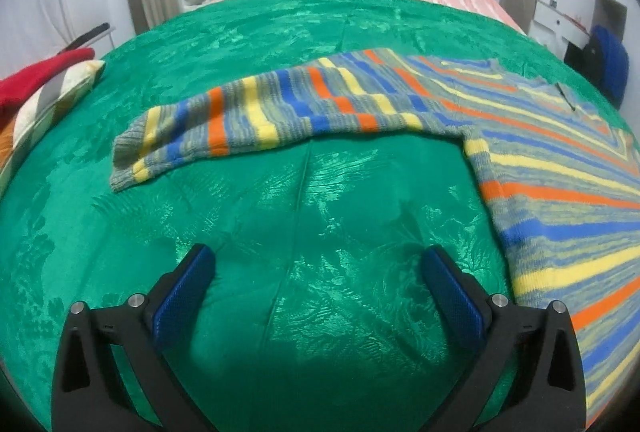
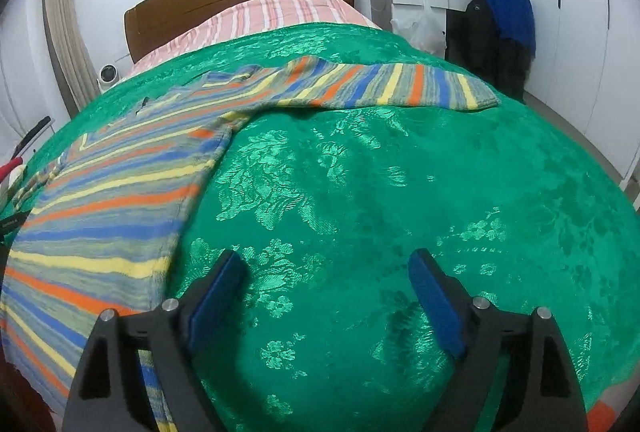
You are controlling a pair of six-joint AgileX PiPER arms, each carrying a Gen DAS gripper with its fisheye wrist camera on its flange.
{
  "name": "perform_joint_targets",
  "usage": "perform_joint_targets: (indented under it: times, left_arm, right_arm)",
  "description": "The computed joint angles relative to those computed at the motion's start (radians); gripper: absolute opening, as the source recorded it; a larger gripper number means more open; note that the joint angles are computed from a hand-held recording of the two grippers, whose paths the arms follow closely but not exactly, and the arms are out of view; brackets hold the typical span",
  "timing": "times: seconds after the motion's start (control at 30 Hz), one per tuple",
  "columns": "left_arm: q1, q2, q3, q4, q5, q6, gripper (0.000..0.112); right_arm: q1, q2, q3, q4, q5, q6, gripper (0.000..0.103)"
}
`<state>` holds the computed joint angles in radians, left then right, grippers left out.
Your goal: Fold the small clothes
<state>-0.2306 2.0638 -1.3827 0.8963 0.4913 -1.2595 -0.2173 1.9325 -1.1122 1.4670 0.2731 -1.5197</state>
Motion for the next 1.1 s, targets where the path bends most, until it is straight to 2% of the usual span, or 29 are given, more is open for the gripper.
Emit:
perform_joint_targets:
  times: [0.73, 1.1]
  left_arm:
    - [-0.010, -0.013, 0.012, 0.002, 0.007, -0.010, 0.103]
    - [-0.012, -0.015, 0.015, 0.004, 0.008, -0.013, 0.103]
  right_arm:
    - [0.015, -0.005, 0.026, 0.137, -0.027, -0.149, 0.090]
    - [0.016, -0.004, 0.022, 0.129, -0.028, -0.139, 0.090]
